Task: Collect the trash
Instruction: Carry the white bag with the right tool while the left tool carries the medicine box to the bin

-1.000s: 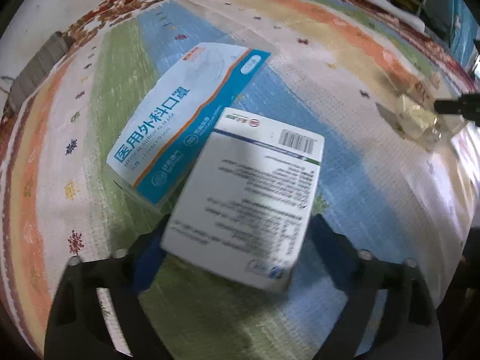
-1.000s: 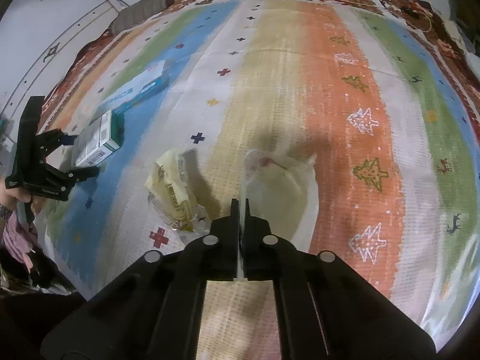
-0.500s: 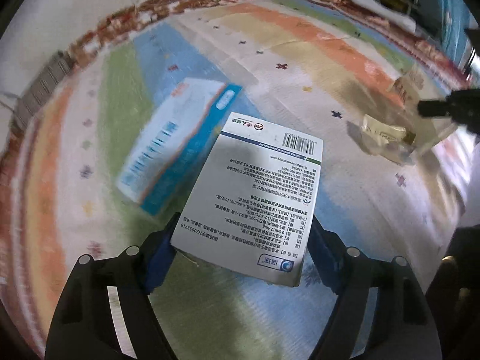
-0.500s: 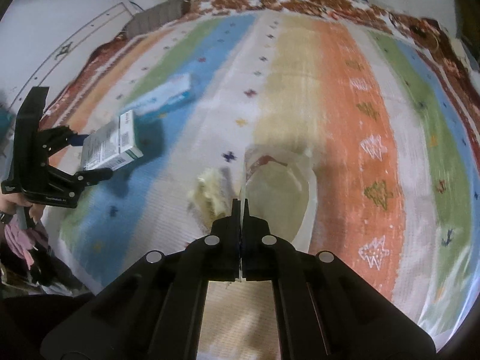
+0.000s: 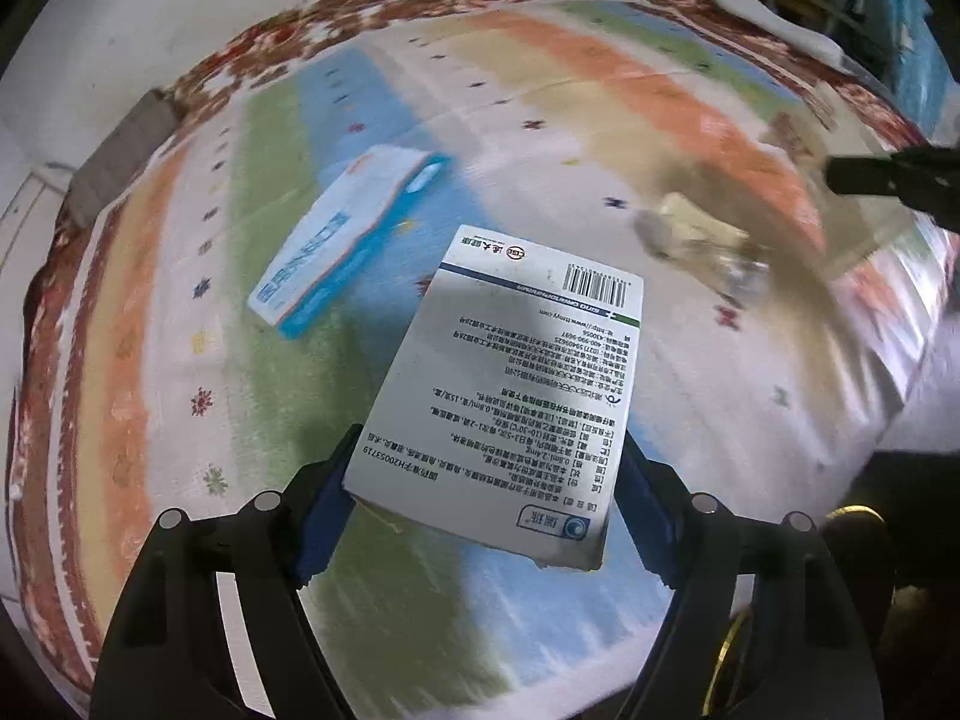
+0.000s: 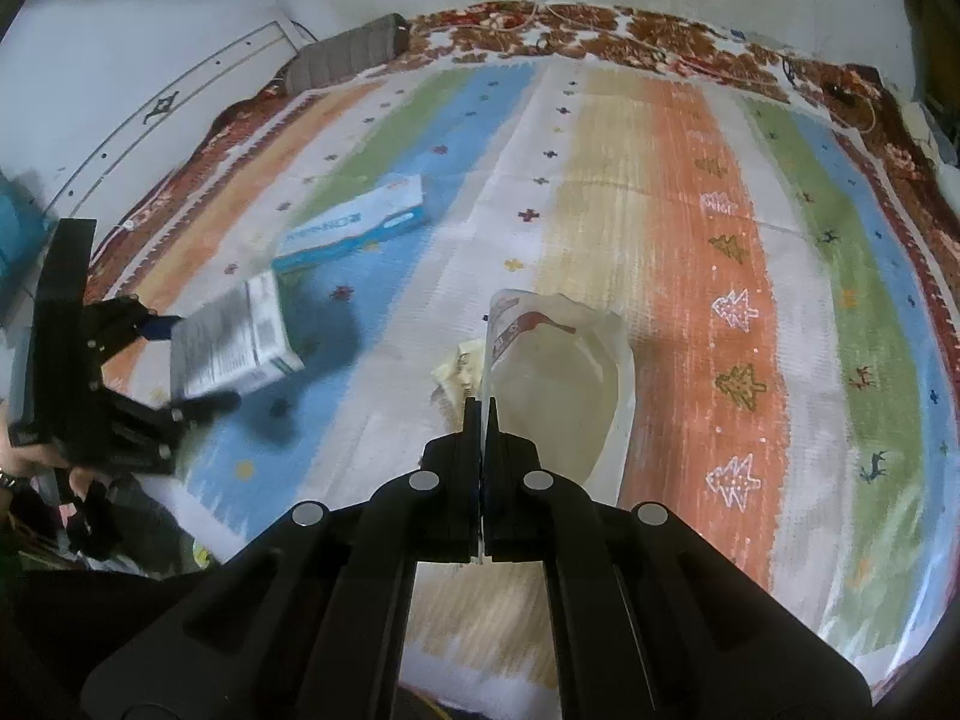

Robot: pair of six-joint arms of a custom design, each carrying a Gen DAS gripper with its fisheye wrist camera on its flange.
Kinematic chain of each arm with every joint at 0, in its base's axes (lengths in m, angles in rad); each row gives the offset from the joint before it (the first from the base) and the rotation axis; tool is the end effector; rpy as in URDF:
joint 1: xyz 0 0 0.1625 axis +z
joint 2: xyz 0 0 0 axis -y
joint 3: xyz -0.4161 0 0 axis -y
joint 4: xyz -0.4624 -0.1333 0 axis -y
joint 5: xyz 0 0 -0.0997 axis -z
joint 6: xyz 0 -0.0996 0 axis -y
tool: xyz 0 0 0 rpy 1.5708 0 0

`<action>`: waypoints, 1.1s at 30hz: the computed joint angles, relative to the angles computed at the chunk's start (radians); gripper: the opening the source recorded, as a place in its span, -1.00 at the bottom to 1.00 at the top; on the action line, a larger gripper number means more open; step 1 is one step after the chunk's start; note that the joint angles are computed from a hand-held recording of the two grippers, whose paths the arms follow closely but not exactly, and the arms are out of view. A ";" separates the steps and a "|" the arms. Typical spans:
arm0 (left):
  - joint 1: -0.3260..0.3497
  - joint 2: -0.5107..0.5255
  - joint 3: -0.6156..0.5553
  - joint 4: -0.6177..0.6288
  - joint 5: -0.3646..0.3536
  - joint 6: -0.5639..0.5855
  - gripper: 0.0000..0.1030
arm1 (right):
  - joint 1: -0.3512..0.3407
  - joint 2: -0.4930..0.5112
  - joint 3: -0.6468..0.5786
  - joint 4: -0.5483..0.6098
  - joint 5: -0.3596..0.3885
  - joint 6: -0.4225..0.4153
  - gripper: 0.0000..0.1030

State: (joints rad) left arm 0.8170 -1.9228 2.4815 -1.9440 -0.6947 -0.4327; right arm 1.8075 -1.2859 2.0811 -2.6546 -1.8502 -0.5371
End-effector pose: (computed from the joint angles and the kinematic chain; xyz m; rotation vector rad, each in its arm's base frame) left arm -0.0762 -0.3877 0.2269 0.4634 2.2389 -0.4220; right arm 0.2350 -0.5230 0.1683 1.0048 -2.6180 0.3438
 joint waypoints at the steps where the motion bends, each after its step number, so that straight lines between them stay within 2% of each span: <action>1: -0.017 -0.006 0.004 0.010 -0.003 -0.017 0.49 | 0.002 -0.012 0.006 0.008 0.003 0.001 -1.00; 4: -0.062 -0.037 0.013 0.028 -0.022 -0.087 0.49 | 0.013 -0.040 0.028 0.009 -0.007 -0.005 -1.00; 10: -0.118 -0.100 0.000 0.113 -0.048 -0.343 0.49 | 0.025 -0.112 0.062 0.027 0.028 0.012 -1.00; 13: -0.156 -0.138 0.016 0.108 -0.074 -0.369 0.49 | 0.031 -0.140 0.081 0.035 0.031 0.013 -1.00; 17: -0.209 -0.149 0.021 0.163 -0.085 -0.434 0.48 | 0.043 -0.170 0.104 0.034 0.025 0.008 -1.00; 24: -0.253 -0.170 0.022 0.212 -0.101 -0.570 0.48 | 0.060 -0.237 0.144 0.055 0.045 0.014 -1.00; 33: -0.321 -0.216 0.039 0.222 -0.144 -0.669 0.48 | 0.068 -0.316 0.174 0.125 0.052 0.039 -1.00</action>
